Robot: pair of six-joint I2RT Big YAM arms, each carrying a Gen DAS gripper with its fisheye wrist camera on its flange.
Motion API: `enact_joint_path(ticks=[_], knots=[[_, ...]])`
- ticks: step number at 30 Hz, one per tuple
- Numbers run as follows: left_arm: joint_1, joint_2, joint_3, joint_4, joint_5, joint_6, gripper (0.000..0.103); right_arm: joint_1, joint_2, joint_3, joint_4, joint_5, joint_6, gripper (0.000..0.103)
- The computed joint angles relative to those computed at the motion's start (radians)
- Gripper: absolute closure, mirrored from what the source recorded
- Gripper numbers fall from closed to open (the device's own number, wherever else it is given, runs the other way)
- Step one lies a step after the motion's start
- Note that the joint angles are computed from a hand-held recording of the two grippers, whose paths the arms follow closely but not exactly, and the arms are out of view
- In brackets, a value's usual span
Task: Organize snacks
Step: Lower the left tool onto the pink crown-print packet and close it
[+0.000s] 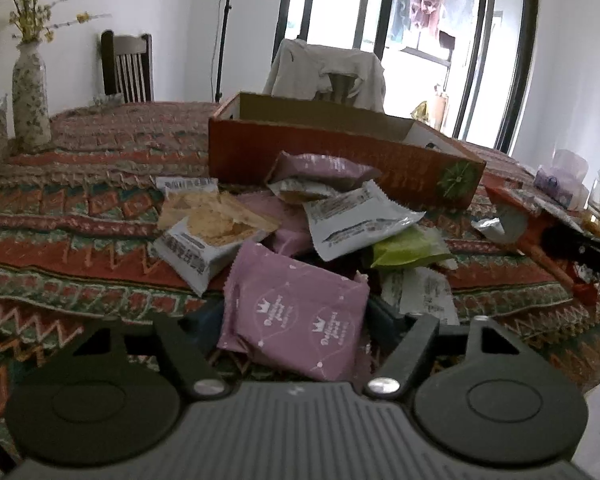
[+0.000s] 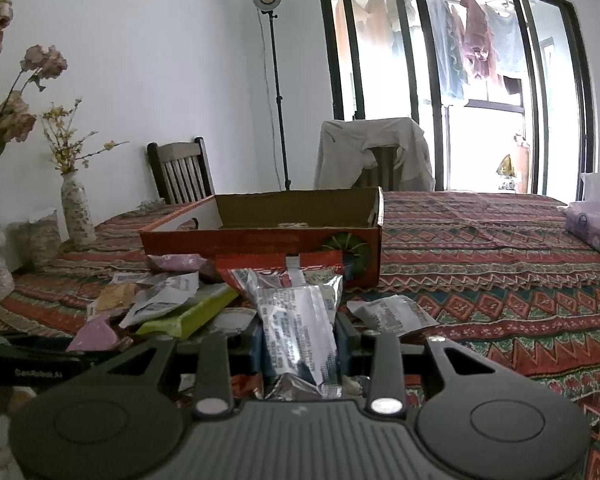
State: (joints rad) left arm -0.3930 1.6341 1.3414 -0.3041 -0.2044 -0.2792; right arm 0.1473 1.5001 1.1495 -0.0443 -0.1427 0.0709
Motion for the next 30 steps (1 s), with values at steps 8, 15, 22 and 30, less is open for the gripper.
enact_joint_path(ticks=[8,15,22,30], knots=[[-0.009,-0.045,-0.026,0.039,-0.009,0.037,0.063,0.005,-0.02,-0.016,0.017,0.006,-0.001,0.069],[-0.013,-0.029,-0.016,0.014,-0.056,0.039,0.018,0.006,-0.02,-0.017,0.013,0.009,-0.001,0.069],[-0.002,0.022,0.04,-0.056,-0.113,0.088,0.002,0.009,-0.012,-0.008,0.002,0.009,-0.005,0.069],[0.028,0.034,0.02,-0.027,-0.063,0.08,0.017,0.01,-0.004,-0.002,-0.005,0.015,-0.003,0.069]])
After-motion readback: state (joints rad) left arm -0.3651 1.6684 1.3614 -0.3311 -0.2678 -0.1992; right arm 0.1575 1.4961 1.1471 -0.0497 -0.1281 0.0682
